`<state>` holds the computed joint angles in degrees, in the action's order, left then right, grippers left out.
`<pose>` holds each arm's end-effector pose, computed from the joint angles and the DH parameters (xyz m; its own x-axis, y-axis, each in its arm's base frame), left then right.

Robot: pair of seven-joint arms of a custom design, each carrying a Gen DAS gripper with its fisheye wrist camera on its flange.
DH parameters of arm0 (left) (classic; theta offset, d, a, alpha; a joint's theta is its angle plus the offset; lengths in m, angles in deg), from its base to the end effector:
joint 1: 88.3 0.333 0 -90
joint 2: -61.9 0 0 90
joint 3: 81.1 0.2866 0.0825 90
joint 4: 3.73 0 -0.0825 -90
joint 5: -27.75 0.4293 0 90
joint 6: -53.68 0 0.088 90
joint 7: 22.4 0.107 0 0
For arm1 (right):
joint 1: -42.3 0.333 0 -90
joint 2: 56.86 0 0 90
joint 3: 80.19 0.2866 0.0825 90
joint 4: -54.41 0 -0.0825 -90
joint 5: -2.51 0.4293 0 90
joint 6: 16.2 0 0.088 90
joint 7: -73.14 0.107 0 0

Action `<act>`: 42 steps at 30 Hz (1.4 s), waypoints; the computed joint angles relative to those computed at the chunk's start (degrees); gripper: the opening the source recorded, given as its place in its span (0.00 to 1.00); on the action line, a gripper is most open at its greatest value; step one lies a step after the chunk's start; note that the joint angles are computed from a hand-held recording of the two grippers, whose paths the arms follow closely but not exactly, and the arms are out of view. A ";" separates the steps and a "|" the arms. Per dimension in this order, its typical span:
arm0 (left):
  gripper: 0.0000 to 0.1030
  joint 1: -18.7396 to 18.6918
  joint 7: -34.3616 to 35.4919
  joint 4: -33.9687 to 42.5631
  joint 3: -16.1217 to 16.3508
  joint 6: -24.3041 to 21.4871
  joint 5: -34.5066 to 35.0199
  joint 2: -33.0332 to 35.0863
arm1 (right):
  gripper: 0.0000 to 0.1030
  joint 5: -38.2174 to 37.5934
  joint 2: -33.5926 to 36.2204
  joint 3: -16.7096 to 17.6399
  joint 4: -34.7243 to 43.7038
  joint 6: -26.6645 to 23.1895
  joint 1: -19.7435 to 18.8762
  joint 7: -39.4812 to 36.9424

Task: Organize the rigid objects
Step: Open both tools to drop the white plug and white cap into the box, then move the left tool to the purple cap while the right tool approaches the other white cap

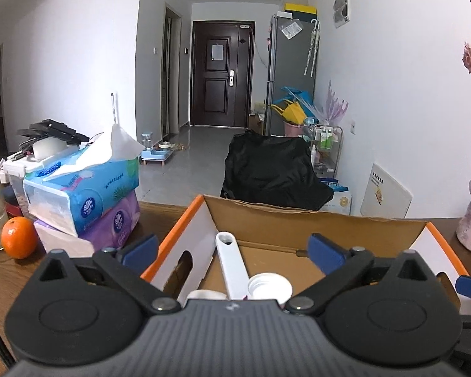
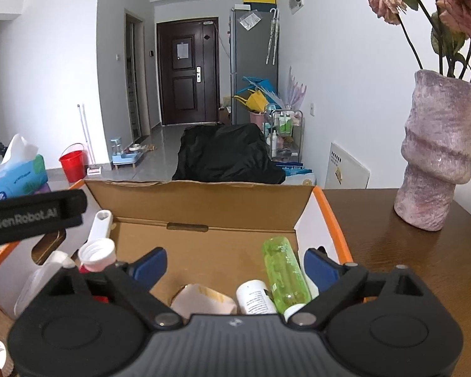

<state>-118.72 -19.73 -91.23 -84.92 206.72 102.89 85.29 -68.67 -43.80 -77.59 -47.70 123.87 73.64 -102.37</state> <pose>0.6070 -0.4395 0.4476 -0.0814 -0.9961 0.0332 -0.4385 0.0058 -0.8987 0.5773 0.3850 0.4265 -0.2050 -0.9784 -0.0254 -0.5043 0.1278 -0.8540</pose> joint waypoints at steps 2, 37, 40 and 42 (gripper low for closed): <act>1.00 0.34 0.83 -0.01 -0.22 0.63 -0.97 0.04 | 0.94 0.07 0.02 -0.02 0.00 -0.12 0.00 -0.13; 1.00 4.84 -7.98 -14.18 -3.62 -0.01 2.48 -12.10 | 1.00 -7.06 -8.04 4.18 -9.01 -3.07 -0.26 6.84; 1.00 6.27 -9.29 -17.31 -5.16 -0.61 3.47 -14.84 | 1.00 -7.64 -9.76 5.32 -10.84 -3.75 -0.37 7.83; 1.00 7.18 -10.05 -19.30 -6.14 -0.96 4.15 -16.60 | 1.00 -7.91 -10.89 6.09 -12.07 -4.13 -0.43 8.47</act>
